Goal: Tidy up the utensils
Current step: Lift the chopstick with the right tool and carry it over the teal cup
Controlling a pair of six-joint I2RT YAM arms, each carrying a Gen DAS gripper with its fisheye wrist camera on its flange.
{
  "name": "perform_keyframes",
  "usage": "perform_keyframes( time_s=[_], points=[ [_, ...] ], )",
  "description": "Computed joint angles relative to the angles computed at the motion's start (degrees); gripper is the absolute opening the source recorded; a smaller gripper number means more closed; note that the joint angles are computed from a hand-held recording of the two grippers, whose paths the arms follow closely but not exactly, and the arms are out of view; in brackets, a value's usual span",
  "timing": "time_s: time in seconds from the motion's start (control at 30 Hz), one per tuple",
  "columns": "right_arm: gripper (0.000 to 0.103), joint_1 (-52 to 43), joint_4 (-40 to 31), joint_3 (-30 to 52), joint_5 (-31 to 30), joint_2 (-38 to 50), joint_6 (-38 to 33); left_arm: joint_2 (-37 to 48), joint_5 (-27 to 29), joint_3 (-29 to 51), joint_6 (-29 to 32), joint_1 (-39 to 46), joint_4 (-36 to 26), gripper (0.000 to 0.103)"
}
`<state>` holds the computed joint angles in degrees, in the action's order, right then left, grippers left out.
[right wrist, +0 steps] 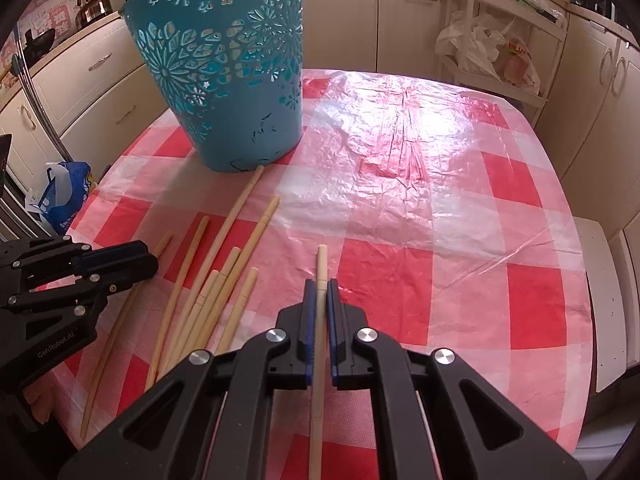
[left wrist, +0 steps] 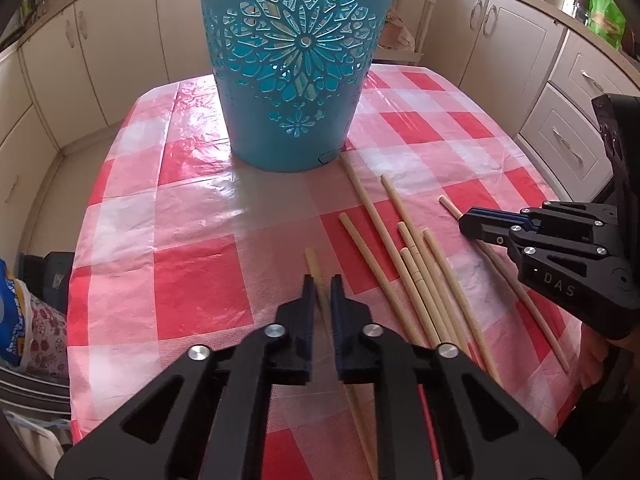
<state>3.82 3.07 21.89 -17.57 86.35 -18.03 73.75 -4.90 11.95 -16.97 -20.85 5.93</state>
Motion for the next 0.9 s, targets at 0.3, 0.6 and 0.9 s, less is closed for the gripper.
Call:
perform_keyframes(
  time_s=[0.3,0.6,0.9],
  points=[
    [0.006,0.0,-2.0,0.6,0.0,-0.4,-0.6,-3.1,0.0,0.5,0.8,1.5,-3.6,0.005],
    [0.006,0.8,-1.2,-0.1,0.9,-0.6,-1.3,-0.7,-4.2,1.2,1.1,-1.4,-5.0,0.006],
    [0.006,-6.9,-3.3,0.5,-10.4,-3.2,0.8,-11.0,-2.9,-0.1,0.7,0.5,-9.7,0.005]
  ],
)
